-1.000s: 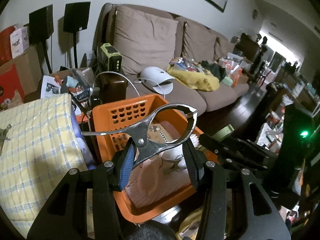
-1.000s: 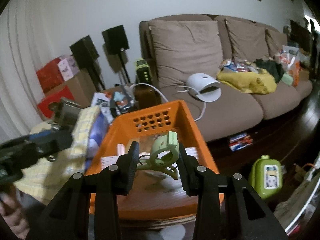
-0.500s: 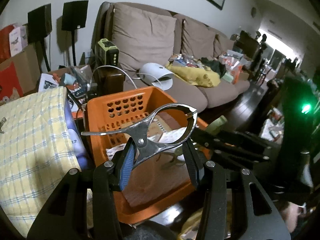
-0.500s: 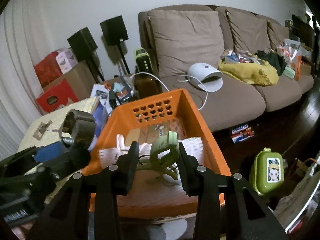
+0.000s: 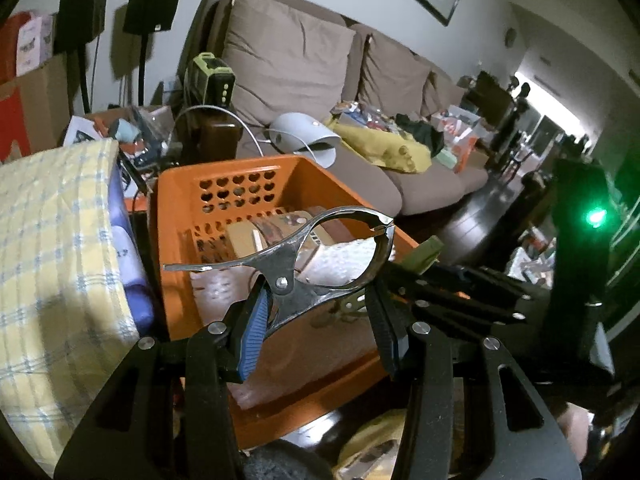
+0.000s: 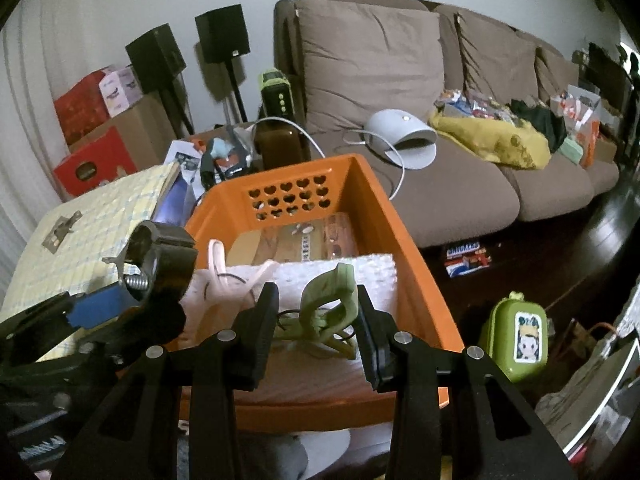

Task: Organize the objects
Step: 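Lower the metal clip and the green clip into the orange basket, then open the left gripper and release the metal clip onto the foam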

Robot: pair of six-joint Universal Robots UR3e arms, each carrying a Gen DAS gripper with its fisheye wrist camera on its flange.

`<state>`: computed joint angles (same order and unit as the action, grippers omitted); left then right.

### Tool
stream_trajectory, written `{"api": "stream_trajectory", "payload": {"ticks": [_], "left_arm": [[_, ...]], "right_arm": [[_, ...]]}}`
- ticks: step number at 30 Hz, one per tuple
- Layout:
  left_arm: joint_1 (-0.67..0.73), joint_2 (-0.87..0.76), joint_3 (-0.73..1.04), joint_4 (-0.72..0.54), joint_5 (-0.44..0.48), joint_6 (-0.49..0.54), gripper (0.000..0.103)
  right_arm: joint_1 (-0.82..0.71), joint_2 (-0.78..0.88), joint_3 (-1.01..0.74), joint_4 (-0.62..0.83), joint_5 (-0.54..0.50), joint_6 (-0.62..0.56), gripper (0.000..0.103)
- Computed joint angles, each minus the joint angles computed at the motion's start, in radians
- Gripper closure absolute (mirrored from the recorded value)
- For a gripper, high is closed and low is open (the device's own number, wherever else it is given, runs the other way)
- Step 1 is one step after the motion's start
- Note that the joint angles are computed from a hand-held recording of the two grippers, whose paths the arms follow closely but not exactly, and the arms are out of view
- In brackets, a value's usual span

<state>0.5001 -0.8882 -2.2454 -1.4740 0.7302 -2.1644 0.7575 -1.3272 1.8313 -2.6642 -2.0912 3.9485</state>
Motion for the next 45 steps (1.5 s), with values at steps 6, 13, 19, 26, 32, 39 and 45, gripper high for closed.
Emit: {"api": "stream_trajectory", "payload": {"ticks": [6,13,19,26,32,39,45], "left_arm": [[-0.046,-0.071,-0.020,0.120,0.039,-0.083,0.058],[-0.096,-0.148,-0.033,0.171,0.078,-0.097,0.058],[-0.098,-0.144,-0.081,0.234,0.094,-0.109,0.058],[-0.090,-0.158,-0.112,0.304,0.096,-0.130,0.058],[-0.119,-0.187,-0.094,0.303,0.113,-0.137,0.060],[-0.099,-0.178,-0.054,0.238,0.108,-0.115,0.057],[-0.005,-0.121,-0.010,0.090,0.047,-0.044,0.051]], "right_arm": [[-0.020,-0.015,0.033,0.002,0.028,0.015,0.066],[-0.023,0.014,0.003,0.046,0.049,0.008,0.066],[-0.021,0.023,-0.004,0.065,0.038,-0.005,0.066],[-0.018,0.026,-0.001,0.052,0.043,-0.008,0.066],[-0.019,0.025,-0.006,0.060,0.043,-0.010,0.066],[-0.017,0.027,-0.012,0.066,0.040,-0.009,0.066],[-0.015,0.027,-0.007,0.055,0.043,-0.010,0.066]]}}
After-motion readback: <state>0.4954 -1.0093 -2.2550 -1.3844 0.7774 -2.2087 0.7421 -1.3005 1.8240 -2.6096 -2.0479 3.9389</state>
